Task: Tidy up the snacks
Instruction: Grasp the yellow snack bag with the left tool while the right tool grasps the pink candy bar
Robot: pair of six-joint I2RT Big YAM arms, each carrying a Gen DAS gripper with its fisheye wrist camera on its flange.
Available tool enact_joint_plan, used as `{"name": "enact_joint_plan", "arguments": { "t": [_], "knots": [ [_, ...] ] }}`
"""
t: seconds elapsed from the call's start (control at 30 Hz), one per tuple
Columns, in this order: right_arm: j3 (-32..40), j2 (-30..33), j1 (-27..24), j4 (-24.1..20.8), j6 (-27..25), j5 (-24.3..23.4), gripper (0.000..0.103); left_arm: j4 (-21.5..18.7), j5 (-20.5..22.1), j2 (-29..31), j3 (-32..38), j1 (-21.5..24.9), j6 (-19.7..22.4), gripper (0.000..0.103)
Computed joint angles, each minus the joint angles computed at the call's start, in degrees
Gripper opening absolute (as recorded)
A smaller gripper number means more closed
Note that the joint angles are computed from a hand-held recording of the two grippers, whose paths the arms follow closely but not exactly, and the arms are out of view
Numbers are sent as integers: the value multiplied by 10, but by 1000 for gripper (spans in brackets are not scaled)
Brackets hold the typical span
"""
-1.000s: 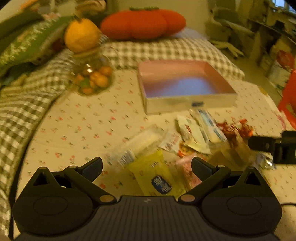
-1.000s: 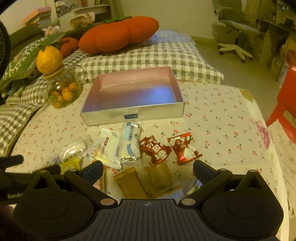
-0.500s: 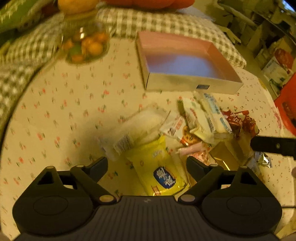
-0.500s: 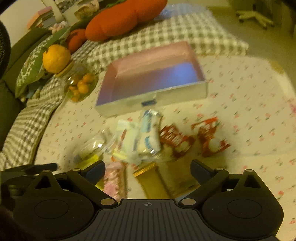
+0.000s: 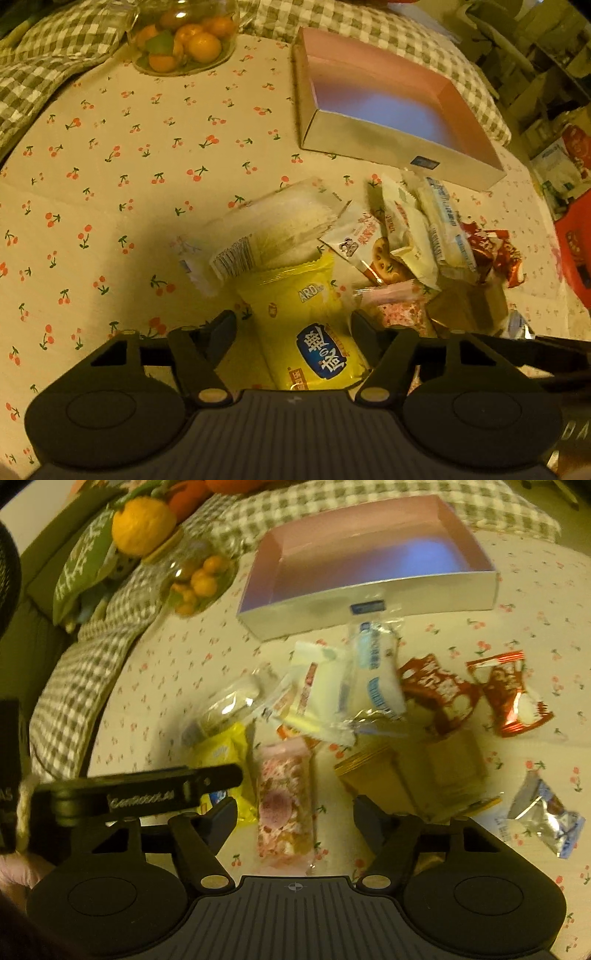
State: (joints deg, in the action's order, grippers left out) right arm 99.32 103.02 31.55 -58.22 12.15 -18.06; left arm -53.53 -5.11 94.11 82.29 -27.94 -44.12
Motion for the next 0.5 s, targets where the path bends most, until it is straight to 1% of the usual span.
{"name": "enact_joint_plan", "arguments": {
  "t": [0.07, 0.13, 0.17, 0.27, 0.33, 0.43, 0.5],
  "knots": [
    [2, 4, 6, -4, -8, 10, 68, -1, -3, 4, 3, -1, 6, 61],
    [0, 5, 10, -5, -16, 21, 68, 1, -6, 3, 3, -3, 21, 57],
    [-2, 6, 13, -4, -20, 27, 68, 3, -6, 1, 1, -2, 31, 52],
    [-4, 8, 20, -4, -33, 39, 67, 8, -13, -3, -3, -1, 69, 48],
    [-7, 7, 23, -1, -42, 46, 67, 9, -15, -8, -10, 2, 97, 47],
    [-26, -2, 30, 21, -55, 61, 67, 15, -28, -19, -23, 3, 131, 47],
    [-50, -15, 35, 52, -69, 72, 67, 37, -41, -31, -42, 2, 143, 48]
  ]
}}
